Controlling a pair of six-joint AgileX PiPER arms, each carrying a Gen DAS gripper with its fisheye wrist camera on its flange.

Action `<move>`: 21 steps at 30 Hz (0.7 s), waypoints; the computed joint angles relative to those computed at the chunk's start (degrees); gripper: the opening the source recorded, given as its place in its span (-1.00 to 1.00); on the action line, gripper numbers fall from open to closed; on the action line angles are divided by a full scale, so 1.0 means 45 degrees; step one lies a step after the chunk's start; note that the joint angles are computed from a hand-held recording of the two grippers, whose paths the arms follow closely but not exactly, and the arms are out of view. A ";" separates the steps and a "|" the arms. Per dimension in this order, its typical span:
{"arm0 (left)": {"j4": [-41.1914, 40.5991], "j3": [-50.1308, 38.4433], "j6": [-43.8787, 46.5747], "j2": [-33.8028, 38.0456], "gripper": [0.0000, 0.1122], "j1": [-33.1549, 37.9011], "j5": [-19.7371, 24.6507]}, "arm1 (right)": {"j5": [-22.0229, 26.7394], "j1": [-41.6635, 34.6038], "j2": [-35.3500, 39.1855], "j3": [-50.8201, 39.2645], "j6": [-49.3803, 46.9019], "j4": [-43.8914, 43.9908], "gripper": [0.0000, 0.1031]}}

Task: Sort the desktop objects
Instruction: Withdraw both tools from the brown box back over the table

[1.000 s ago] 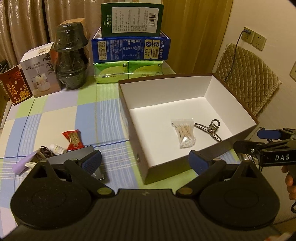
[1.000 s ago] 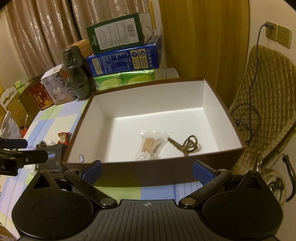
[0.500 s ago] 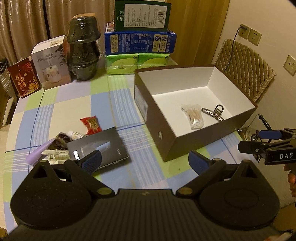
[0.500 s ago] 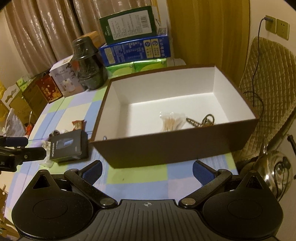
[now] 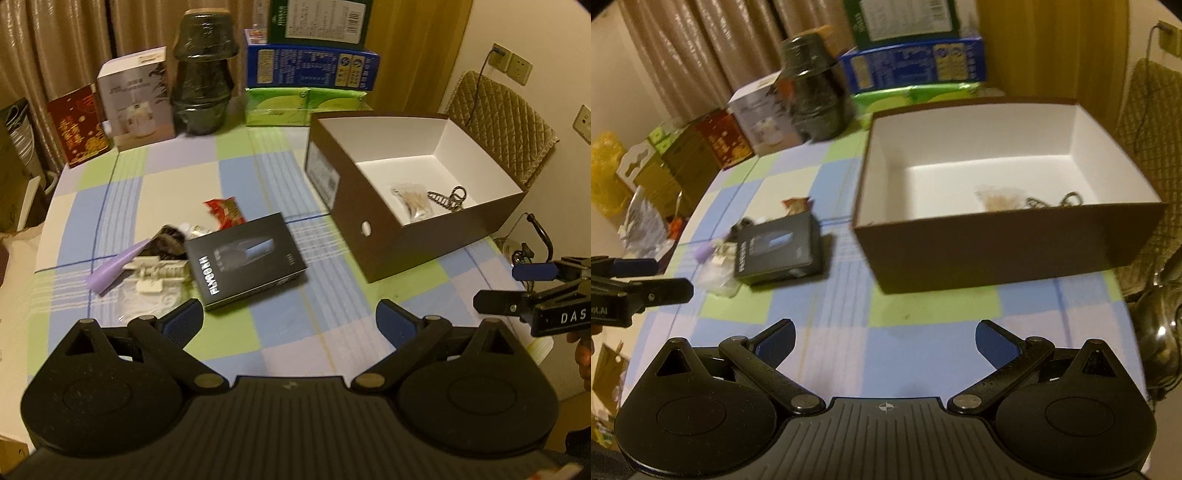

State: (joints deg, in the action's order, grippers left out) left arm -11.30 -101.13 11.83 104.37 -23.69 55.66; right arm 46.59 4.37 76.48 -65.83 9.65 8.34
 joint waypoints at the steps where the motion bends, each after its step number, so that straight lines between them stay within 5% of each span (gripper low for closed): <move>1: -0.0037 0.0132 0.0085 -0.0091 0.75 0.0129 -0.0021 | -0.0057 0.0247 0.0100 -0.0014 0.0151 -0.0063 0.96; 21: -0.0094 0.1892 0.0616 -0.1140 0.75 0.2528 -0.0674 | -0.1350 0.2899 0.2225 -0.1222 0.1272 -0.0411 0.96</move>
State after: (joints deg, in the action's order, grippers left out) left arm -11.73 -92.62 14.60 99.24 -12.31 52.63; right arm 40.51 17.42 86.50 -71.33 15.37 6.48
